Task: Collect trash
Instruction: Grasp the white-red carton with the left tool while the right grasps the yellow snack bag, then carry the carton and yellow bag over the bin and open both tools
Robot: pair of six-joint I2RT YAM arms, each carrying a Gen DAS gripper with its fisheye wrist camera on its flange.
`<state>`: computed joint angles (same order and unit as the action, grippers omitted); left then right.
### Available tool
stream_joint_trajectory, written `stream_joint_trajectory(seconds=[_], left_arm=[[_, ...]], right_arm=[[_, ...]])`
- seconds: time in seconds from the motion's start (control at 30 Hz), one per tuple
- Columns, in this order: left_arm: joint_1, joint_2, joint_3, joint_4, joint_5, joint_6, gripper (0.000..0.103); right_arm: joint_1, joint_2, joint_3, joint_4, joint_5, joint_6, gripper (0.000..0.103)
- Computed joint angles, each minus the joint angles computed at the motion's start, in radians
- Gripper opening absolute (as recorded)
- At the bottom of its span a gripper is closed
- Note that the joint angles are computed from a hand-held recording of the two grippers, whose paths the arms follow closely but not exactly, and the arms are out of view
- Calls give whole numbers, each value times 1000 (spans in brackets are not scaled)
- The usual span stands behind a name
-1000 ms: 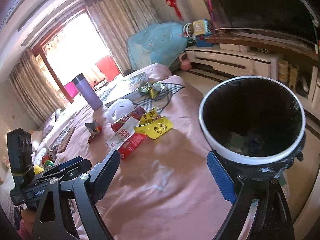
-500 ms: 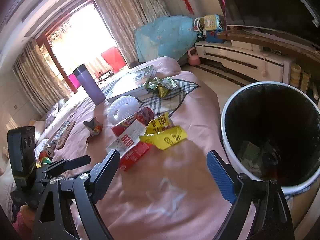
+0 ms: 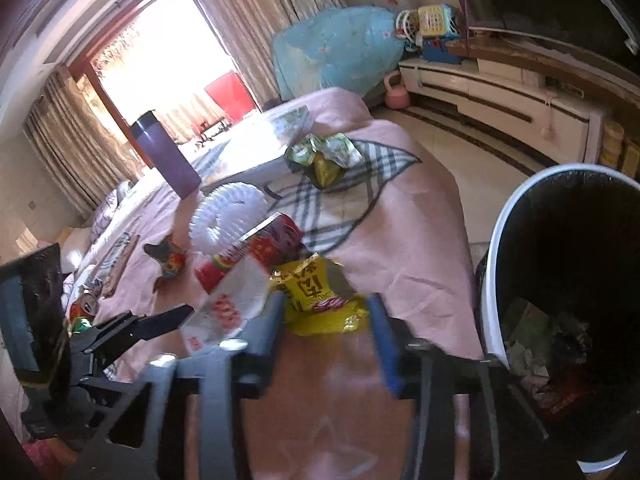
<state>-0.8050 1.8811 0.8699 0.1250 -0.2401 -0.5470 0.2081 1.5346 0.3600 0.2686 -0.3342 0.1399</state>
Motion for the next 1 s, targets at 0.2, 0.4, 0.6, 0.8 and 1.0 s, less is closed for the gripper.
stream_joint_trajectory(seconds=[0.2,0.4,0.6,0.8,1.0], left_arm=[[-2,4,-15,30,4,4,51],[-31,-77,-95,53,-24,-46,51],[-61,-176,-194,64,-64,-107,51],[-75,-238,-249,58,-76,-150,51],[-101,-265,-245,44,-89,-161,51]], right_arm=[[-46,-93,-39,-34,-30,-15,7],[-63,-198,-73,-87,-29,-28,0],[-81,-186,-62,-78,-92,-22,10],[11,-138,-66,-23,-62,6,36],[81,-87,-57,-27,13,7,3]])
